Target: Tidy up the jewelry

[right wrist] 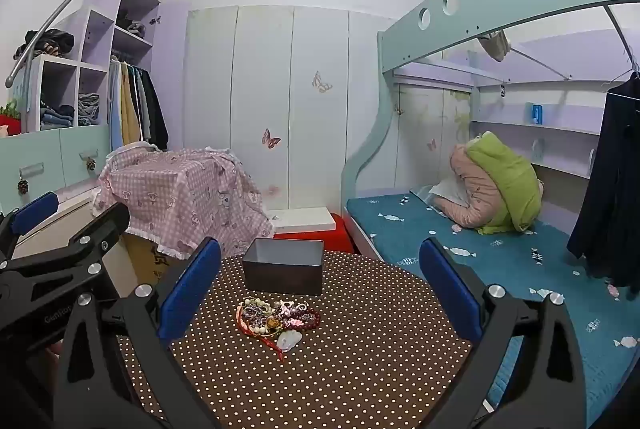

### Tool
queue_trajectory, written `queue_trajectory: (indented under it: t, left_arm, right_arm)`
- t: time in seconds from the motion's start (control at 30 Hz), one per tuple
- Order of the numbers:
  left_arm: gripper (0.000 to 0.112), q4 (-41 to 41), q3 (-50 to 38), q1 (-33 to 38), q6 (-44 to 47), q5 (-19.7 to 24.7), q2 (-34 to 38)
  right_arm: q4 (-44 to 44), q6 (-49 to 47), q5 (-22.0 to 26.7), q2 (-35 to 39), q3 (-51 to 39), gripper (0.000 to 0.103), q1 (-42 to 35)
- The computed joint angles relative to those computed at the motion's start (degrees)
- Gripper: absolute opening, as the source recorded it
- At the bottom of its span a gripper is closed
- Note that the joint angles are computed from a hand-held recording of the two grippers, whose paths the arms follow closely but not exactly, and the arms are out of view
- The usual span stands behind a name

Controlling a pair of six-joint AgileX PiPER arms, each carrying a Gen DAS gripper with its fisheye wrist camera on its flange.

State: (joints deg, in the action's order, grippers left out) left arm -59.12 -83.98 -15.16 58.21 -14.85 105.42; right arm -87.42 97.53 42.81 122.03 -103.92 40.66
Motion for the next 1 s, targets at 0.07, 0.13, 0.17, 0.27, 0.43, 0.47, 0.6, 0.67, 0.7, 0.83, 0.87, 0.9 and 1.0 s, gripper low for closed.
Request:
queue_trajectory:
  t: [0.07, 0.13, 0.17, 0.27, 0.43, 0.47, 0.6, 0.67, 0.7, 0.83, 0.87, 0.9, 1.0]
  left_arm:
    - [0.098, -0.04, 0.0, 0.0, 0.1, 0.02, 0.0]
    - [0.098, -0.27, -0.03, 0.01, 0.41, 0.09, 0.0]
    - [0.098, -0.27, -0.03, 0.01, 0.41, 0.09, 0.0]
    - [0.098, -0.25, -0.02, 0.01, 0.34, 0.1, -0.02]
    - [0.098, -0.81, -0.25, 0.0, 0.82, 0.25, 0.13]
    - [0.098, -0.05, 0.03, 0.0, 0.11, 0.13, -0.09]
    - [0.098, 0.88, 0.81, -0.92, -0.88, -1.26, -0.12]
    - [0.098, 2.2, 0.75, -0.9, -2.27, -1.5, 0.41]
    - [0.098, 2.37, 0.92, -1.11, -2.55, -1.87, 0.46]
    - [0.098, 2.02, 0.6, -0.42, -2.33, -0.52, 0.02]
    - [0.098, 2.23, 0.47, -0.12, -2.42, -0.17, -0.09]
    - [0.098, 1.77, 0.43, -0.11, -1.9, -0.1, -0.22]
    - [0.098, 1.35, 0.53, -0.15, -1.41, -0.15, -0.54]
  right_arm:
    - [0.18, -0.31, -0.08, 0.03, -0.1, 0.096, -0.04]
    - [0.16, -0.3, -0.09, 0.02, -0.1, 0.096, -0.03]
    - [0.11, -0.3, -0.03, 0.01, -0.09, 0.096, 0.01]
    - [-0.26, 0.09, 0.17, -0.07, 0.1, 0.096, 0.19]
    - [0.73, -0.78, 0.09, 0.01, -0.27, 0.096, 0.08]
    - [0.71, -0.76, 0.19, -0.04, -0.2, 0.096, 0.15]
    - [0.62, -0.45, 0.13, -0.1, -0.09, 0.096, 0.2]
    - [0.56, -0.39, 0.08, -0.15, -0.03, 0.096, 0.14]
    - [0.67, -0.48, 0.05, -0.17, -0.03, 0.096, 0.13]
    - [0.08, 0.06, 0.33, -0.28, 0.32, 0.096, 0.29]
    - [0.63, -0.59, 0.28, -0.02, -0.38, 0.096, 0.24]
    - [0.68, -0.67, 0.26, -0.04, -0.39, 0.096, 0.23]
    - [0.24, 0.06, 0.36, -0.1, 0.07, 0.096, 0.49]
